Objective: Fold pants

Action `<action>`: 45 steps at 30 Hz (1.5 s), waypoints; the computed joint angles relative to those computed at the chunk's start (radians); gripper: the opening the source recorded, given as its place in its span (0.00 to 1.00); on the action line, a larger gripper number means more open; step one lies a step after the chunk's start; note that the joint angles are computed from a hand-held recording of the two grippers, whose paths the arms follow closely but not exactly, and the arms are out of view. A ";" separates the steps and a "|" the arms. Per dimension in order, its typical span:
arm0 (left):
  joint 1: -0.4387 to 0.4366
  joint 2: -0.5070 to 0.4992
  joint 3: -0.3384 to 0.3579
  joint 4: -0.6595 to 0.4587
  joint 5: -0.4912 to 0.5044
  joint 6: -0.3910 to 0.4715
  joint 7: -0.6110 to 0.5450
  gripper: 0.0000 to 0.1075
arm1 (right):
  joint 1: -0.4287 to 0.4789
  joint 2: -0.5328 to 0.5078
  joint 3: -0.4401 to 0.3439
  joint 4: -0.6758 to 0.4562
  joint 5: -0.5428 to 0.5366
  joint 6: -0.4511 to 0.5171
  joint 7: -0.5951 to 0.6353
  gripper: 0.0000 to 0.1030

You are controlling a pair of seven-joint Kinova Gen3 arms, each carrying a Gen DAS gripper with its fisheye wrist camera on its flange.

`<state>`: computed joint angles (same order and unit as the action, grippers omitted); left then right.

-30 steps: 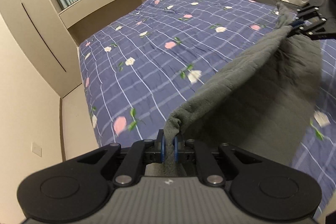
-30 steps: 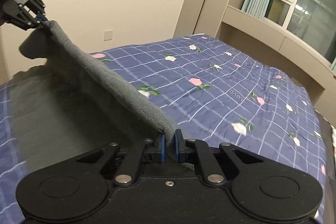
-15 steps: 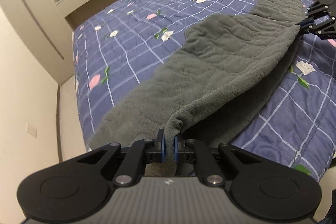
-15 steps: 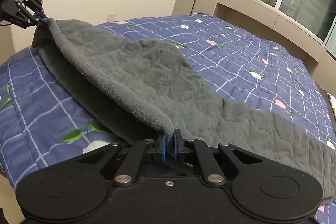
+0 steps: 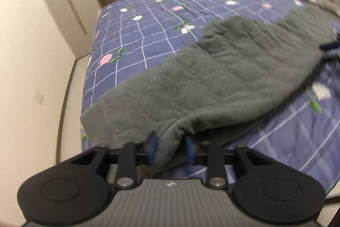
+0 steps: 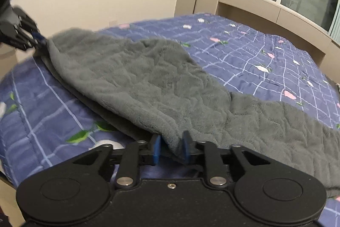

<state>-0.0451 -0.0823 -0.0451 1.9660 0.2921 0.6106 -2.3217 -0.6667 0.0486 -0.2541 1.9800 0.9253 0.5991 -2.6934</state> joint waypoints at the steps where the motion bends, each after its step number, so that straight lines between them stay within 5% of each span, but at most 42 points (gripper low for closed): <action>1: 0.018 -0.005 -0.012 -0.001 0.009 0.010 0.035 0.70 | 0.007 -0.021 0.003 0.025 0.018 -0.030 -0.041 0.46; 3: 0.075 -0.019 -0.045 0.010 0.018 -0.007 0.117 0.79 | 0.061 -0.065 -0.038 0.067 0.053 -0.059 -0.122 0.75; 8: 0.066 -0.024 0.092 0.049 0.032 -0.148 0.320 0.94 | 0.288 -0.155 -0.238 0.115 0.087 0.080 -0.325 0.98; 10: 0.137 0.006 0.100 0.043 0.001 -0.215 0.401 0.95 | 0.323 -0.169 -0.241 0.125 0.093 0.161 -0.407 0.99; 13: 0.239 0.066 0.112 0.027 -0.045 -0.329 0.523 0.95 | 0.306 -0.182 -0.125 0.146 0.091 0.213 -0.515 0.99; 19: 0.498 0.225 0.026 -0.090 -0.219 -0.427 0.767 0.95 | 0.373 -0.227 0.121 0.199 -0.006 0.039 -0.540 1.00; 22: 0.580 0.296 -0.002 -0.146 -0.333 -0.437 0.889 0.95 | 0.447 -0.220 0.132 0.211 -0.002 -0.018 -0.568 1.00; 25: 0.558 0.345 0.061 -0.191 -0.445 -0.410 0.998 0.95 | 0.513 -0.207 0.153 0.224 -0.020 -0.101 -0.582 1.00; 28: 0.601 0.371 0.039 -0.205 -0.506 -0.392 1.040 0.95 | 0.579 -0.185 0.166 0.241 -0.025 -0.202 -0.602 1.00; 32: 0.614 0.380 0.042 -0.204 -0.528 -0.367 1.052 0.95 | 0.655 -0.136 0.125 0.234 0.112 -0.251 -0.745 1.00; 35: 0.600 0.388 0.062 -0.216 -0.526 -0.329 1.045 0.95 | 0.643 -0.109 0.122 0.224 0.209 -0.230 -0.849 0.89; 39: 0.614 0.389 0.055 -0.215 -0.549 -0.310 1.078 0.95 | 0.590 -0.116 0.135 0.224 0.243 -0.157 -0.925 0.48; 42: 0.602 0.390 0.069 -0.219 -0.550 -0.301 1.082 0.95 | 0.579 -0.135 0.144 0.245 0.289 -0.157 -0.973 0.29; 45: 0.545 0.381 0.117 -0.216 -0.498 -0.306 1.057 0.95 | 0.571 -0.146 0.138 0.258 0.342 -0.151 -1.021 0.20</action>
